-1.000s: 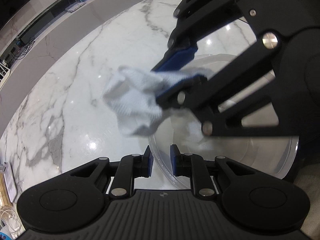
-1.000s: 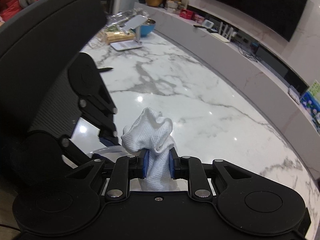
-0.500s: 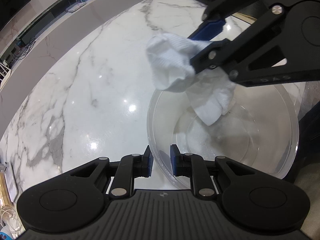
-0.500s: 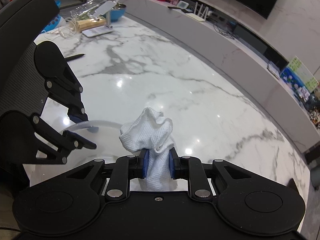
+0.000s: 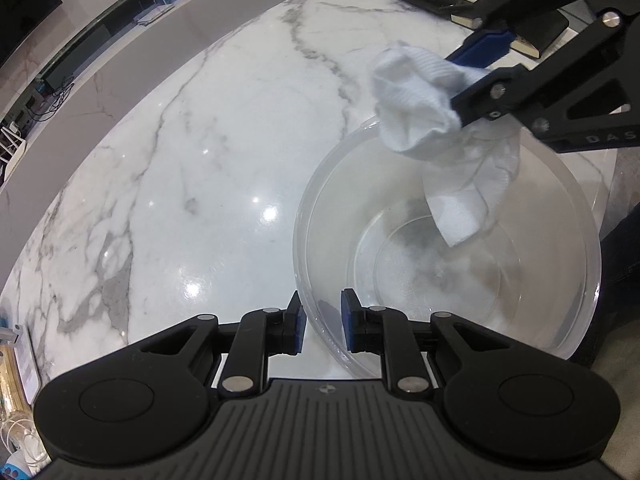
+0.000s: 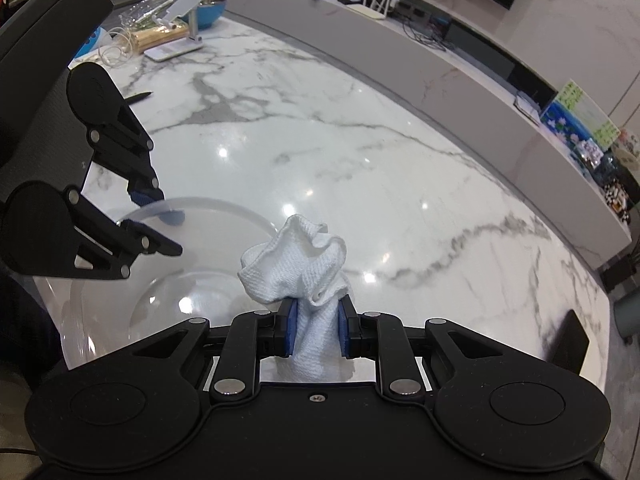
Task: Clean bowl
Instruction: 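Rub the cloth around the inner rim with the right gripper while left gripper holds rim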
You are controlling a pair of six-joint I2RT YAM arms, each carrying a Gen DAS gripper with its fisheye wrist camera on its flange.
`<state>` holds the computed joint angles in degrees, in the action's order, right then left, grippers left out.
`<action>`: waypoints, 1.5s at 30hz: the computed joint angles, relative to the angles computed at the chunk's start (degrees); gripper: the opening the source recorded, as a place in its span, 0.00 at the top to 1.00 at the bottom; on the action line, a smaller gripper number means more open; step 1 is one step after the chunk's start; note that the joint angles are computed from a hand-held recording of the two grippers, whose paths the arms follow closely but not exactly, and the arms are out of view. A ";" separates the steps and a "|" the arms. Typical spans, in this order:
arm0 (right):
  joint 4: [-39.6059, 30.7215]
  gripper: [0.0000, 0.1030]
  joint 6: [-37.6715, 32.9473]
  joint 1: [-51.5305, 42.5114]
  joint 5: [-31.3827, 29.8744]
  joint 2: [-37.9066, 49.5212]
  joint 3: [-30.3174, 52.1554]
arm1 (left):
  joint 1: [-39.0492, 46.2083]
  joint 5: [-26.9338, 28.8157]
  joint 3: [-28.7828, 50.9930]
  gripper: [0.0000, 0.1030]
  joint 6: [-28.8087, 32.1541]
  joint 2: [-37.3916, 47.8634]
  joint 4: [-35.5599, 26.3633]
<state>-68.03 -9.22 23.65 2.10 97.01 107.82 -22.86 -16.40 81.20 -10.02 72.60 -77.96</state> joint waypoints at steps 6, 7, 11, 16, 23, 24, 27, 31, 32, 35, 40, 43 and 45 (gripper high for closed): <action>-0.95 0.83 0.68 0.03 0.11 -1.80 -1.27 | 1.29 -0.04 0.66 0.83 1.46 1.23 0.69; -0.72 0.83 0.81 0.04 0.08 -2.10 -1.76 | 1.35 -0.02 0.62 0.83 1.61 1.20 0.79; 0.50 0.83 0.76 -0.09 -0.34 -1.83 -2.27 | 2.04 0.54 0.31 0.83 2.45 1.06 1.42; 3.33 0.83 -0.79 -0.45 -2.23 0.37 -1.22 | 3.10 1.76 -0.24 0.83 3.55 0.92 2.31; 6.76 0.83 -2.62 -0.76 -5.76 2.66 -0.12 | 3.33 2.29 -0.48 0.83 4.39 0.61 2.54; 6.99 0.83 -2.73 -0.70 -6.06 3.04 0.22 | 3.32 2.31 -0.53 0.83 4.40 0.56 2.57; 7.35 0.83 -2.94 -0.44 -6.73 4.19 1.39 | 3.69 2.56 -0.62 0.83 4.83 0.60 2.86; 7.35 0.83 -3.37 0.14 -6.95 5.57 3.03 | 4.85 3.42 -0.71 0.83 5.80 0.70 3.39; 7.27 0.83 -3.51 0.30 -6.73 5.75 3.29 | 4.99 3.51 -0.68 0.83 5.92 0.81 3.52; 6.99 0.83 -3.65 0.48 -6.74 6.13 3.90 | 5.04 3.44 -0.62 0.83 6.46 1.11 3.95; 7.56 0.82 -4.46 0.76 -8.60 5.97 3.69 | 4.92 3.44 -0.68 0.83 7.08 1.62 4.89; 7.95 0.83 -5.64 1.02 -10.94 5.74 3.38 | 5.12 3.60 -0.57 0.83 7.46 1.95 5.19; 8.48 0.83 -6.19 1.04 -12.76 5.41 2.75 | 5.08 3.55 -0.63 0.83 7.37 1.95 5.28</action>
<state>-59.55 -15.41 24.69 -10.67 102.43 110.57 -17.79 -12.85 80.56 -2.65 74.55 -72.68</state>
